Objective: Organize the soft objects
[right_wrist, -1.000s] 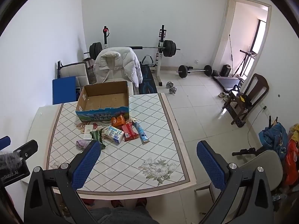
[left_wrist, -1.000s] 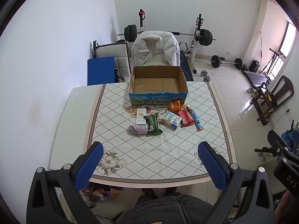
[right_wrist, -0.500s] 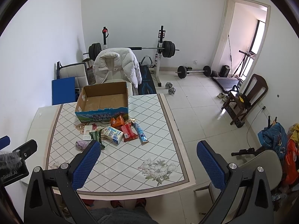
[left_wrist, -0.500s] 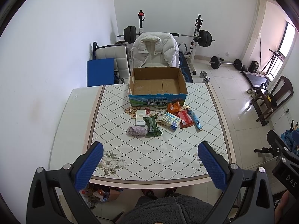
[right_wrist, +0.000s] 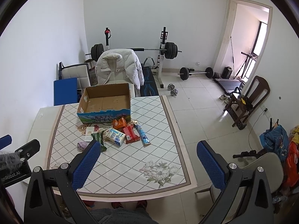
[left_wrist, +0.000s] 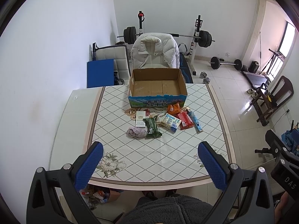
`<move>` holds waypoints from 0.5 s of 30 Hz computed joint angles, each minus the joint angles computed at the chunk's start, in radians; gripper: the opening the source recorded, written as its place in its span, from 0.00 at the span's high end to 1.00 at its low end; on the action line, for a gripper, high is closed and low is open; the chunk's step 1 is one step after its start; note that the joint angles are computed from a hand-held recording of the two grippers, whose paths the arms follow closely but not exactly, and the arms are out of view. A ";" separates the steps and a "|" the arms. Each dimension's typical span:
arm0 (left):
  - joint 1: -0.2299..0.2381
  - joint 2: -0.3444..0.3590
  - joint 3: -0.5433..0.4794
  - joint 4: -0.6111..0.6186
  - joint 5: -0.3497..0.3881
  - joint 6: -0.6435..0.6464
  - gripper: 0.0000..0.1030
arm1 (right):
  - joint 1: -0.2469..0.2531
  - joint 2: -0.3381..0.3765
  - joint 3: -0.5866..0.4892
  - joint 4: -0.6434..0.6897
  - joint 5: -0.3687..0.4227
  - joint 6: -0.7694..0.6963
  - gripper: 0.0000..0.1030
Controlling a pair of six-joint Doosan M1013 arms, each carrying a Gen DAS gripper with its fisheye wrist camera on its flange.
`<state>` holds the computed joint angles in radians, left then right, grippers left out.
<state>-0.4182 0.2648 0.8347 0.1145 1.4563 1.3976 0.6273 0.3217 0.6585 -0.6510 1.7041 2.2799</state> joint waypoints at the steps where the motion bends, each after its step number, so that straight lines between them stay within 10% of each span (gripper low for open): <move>1: 0.000 0.000 0.001 0.000 -0.001 0.000 0.00 | -0.001 -0.001 0.002 0.001 -0.002 0.000 0.00; 15: -0.001 0.019 -0.036 0.000 0.018 0.002 0.00 | -0.006 -0.001 0.005 0.010 -0.010 0.003 0.00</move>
<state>-0.4191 0.2841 0.7990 0.1145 1.4740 1.3998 0.6218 0.3206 0.6633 -0.6413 1.6942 2.2826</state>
